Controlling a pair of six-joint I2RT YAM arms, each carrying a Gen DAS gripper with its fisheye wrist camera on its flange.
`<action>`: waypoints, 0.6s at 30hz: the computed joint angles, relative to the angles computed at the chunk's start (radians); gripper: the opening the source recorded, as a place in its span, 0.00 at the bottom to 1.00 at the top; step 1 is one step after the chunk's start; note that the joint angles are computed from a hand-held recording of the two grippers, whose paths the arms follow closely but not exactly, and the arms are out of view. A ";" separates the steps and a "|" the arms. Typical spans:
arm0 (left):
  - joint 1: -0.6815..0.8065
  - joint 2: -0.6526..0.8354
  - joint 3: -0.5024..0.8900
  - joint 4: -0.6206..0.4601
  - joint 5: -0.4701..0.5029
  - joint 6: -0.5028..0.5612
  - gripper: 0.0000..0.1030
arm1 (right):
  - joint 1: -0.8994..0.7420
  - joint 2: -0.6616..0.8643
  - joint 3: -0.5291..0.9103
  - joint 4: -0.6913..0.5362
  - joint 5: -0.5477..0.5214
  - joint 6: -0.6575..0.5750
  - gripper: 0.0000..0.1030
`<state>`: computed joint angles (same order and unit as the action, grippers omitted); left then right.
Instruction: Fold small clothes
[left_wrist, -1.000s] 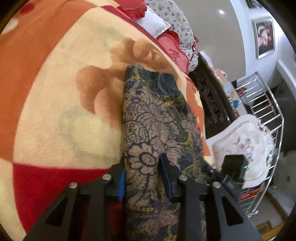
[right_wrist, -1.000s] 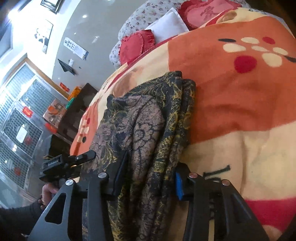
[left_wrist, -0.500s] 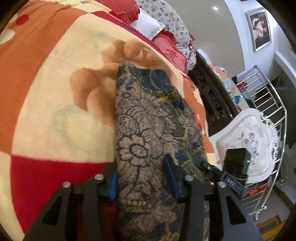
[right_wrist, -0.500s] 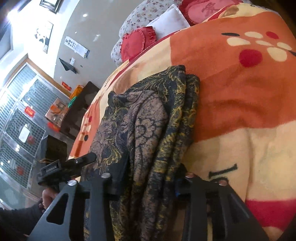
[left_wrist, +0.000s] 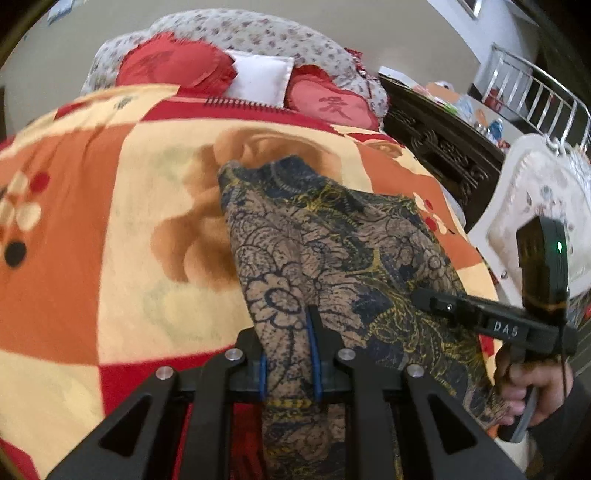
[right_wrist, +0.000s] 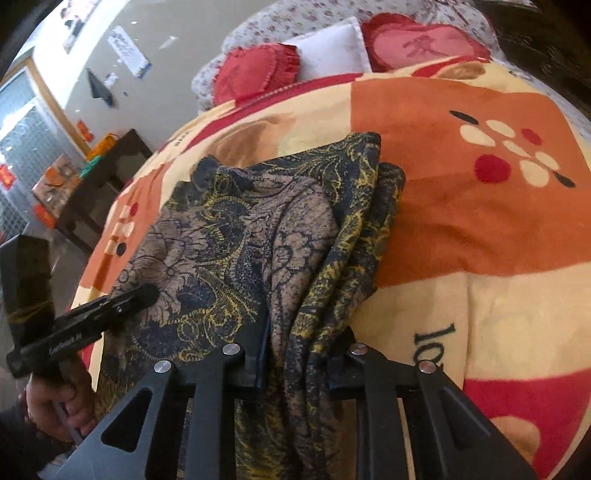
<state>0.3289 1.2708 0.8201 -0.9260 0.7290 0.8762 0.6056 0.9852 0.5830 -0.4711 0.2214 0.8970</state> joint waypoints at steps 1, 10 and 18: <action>0.003 -0.016 -0.002 0.006 0.003 0.006 0.17 | 0.002 0.007 0.012 -0.008 0.000 0.008 0.22; 0.123 0.101 0.119 -0.037 0.043 0.087 0.16 | 0.090 0.095 0.089 0.030 0.048 0.017 0.21; 0.245 0.250 0.243 -0.093 0.072 0.176 0.17 | 0.140 0.275 0.210 0.082 0.091 -0.016 0.21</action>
